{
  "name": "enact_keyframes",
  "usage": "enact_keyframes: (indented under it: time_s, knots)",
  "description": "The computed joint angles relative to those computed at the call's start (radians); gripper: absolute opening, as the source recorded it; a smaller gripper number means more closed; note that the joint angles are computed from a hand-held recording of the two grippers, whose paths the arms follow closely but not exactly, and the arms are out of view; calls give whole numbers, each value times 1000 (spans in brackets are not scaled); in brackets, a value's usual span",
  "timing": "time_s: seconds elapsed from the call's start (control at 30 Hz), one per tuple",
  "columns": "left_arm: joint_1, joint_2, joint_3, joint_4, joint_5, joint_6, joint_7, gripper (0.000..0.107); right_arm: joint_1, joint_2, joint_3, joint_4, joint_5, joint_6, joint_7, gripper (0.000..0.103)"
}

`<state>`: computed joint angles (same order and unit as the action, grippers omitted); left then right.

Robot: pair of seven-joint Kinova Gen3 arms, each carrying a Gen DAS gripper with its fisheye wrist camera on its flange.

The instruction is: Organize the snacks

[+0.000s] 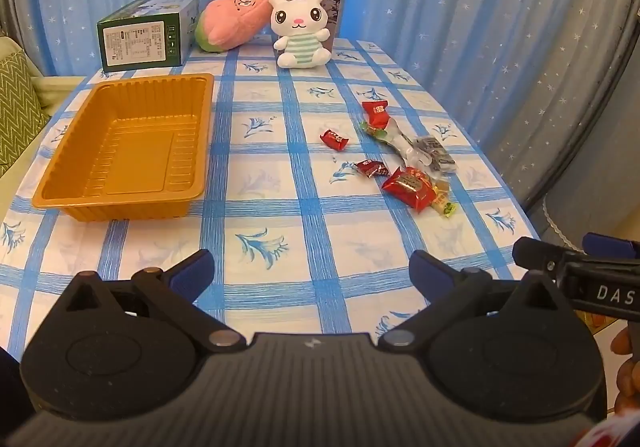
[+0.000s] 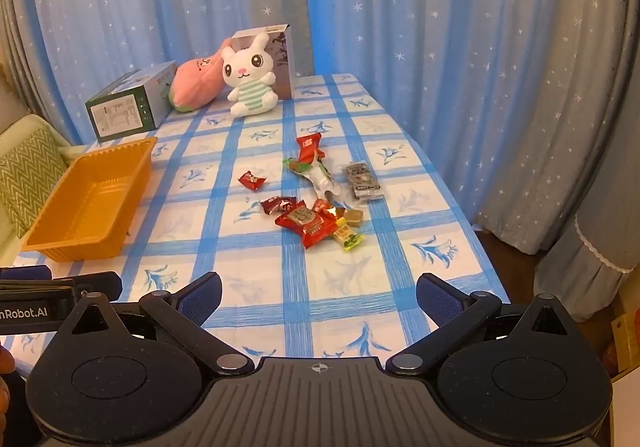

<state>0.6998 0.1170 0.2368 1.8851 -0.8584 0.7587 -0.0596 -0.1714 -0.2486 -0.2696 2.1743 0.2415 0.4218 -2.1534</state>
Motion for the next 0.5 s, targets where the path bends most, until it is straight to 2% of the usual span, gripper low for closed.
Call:
enact_keyframes:
  time_s: [0.5]
  knots:
    - [-23, -28, 18, 23, 3, -7, -2, 103, 0, -3, 2, -5, 3, 8, 3, 103]
